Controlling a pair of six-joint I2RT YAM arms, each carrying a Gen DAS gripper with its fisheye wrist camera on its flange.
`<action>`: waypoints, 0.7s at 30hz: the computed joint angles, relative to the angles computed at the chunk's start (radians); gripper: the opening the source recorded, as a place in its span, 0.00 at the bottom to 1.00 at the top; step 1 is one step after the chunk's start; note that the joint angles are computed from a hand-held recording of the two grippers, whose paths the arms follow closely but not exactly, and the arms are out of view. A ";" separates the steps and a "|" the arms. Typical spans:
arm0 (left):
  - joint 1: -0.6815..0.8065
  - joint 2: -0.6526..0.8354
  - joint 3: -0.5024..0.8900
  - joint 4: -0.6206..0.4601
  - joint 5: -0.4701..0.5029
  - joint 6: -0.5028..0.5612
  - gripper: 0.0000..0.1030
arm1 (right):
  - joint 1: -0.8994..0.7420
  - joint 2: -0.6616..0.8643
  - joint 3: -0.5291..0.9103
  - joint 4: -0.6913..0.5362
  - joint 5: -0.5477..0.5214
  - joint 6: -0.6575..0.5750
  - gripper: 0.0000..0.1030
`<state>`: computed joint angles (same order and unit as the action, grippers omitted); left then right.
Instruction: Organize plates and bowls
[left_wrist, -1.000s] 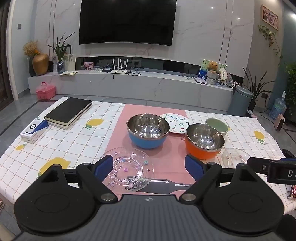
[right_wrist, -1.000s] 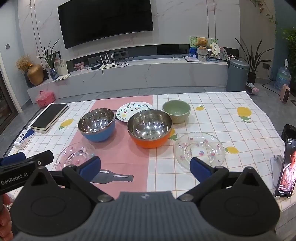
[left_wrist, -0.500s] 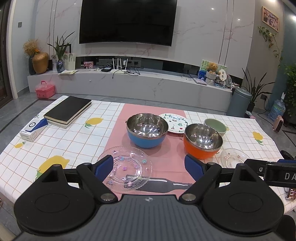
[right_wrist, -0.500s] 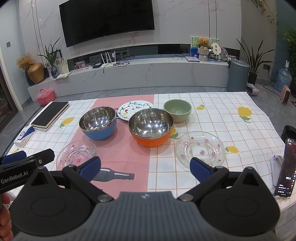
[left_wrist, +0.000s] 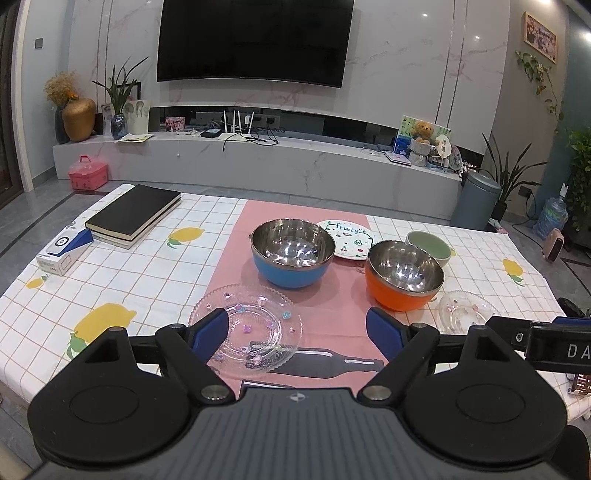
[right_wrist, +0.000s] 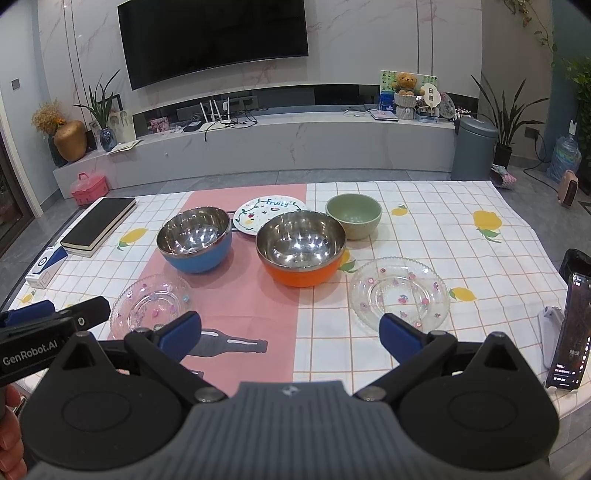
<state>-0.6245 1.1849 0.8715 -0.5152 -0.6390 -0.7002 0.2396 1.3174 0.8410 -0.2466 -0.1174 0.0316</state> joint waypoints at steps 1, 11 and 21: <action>0.000 0.000 0.000 0.000 0.001 0.000 0.95 | 0.000 0.000 -0.001 0.000 0.001 0.001 0.97; 0.003 0.005 -0.003 0.002 0.010 0.000 0.93 | -0.006 0.005 -0.004 0.002 -0.006 0.003 0.97; 0.000 0.017 0.005 -0.004 0.018 -0.003 0.92 | -0.011 0.013 -0.001 0.000 -0.011 0.006 0.97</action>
